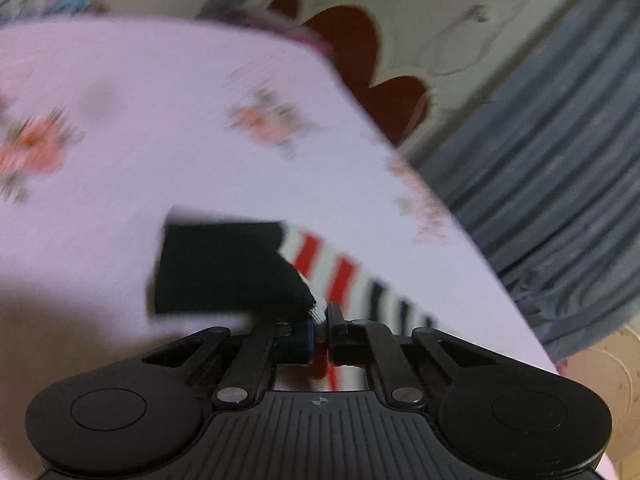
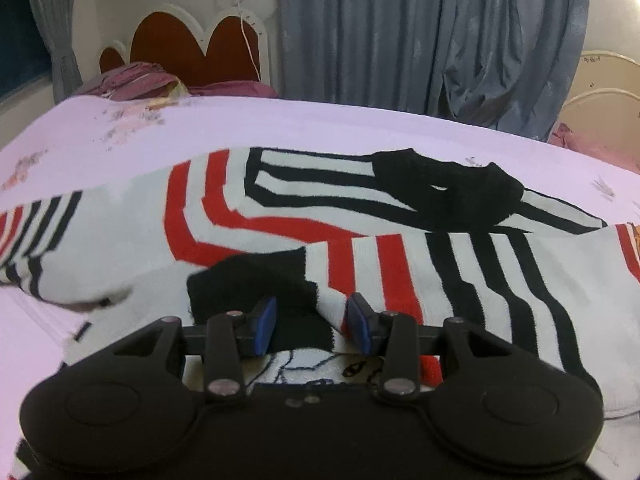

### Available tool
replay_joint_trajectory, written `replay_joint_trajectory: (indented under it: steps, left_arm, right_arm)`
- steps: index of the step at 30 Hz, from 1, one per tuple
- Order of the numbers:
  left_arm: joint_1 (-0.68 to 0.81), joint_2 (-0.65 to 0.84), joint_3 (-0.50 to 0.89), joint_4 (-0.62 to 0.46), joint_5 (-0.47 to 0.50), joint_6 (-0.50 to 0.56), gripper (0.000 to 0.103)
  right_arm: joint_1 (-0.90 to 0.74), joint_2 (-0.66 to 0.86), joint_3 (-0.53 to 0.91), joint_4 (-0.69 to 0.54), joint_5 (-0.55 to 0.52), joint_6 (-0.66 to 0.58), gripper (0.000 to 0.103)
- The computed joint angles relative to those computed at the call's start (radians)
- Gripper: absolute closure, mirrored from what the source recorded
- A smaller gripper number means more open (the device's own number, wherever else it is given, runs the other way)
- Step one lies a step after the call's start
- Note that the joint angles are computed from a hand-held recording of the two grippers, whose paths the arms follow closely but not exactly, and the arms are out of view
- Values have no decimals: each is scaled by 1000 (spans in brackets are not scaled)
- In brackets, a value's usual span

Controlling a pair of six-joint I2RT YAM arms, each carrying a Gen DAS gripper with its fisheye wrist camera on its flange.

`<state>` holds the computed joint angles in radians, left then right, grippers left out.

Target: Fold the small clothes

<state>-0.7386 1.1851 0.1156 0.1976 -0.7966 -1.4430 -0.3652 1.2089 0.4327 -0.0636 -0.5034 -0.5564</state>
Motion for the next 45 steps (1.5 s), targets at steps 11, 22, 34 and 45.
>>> replay_joint_trajectory:
  steps: [11,22,34,45]
  left_arm:
    - [-169,352,472,266,95,531,98]
    - [-254,952,1194,-112,414,651,96]
    - [-305,699,913,-160,153,574,29]
    - [-324,626,731,-268,32,435,28]
  right_arm:
    - [-289,36,177,-324,-291,-76,62]
    - [-547,250,366,-511,-371,-263,54]
    - [-517,228,345,-534,-408,-312,42]
    - [-225,20,84,-174,-197,-157,65]
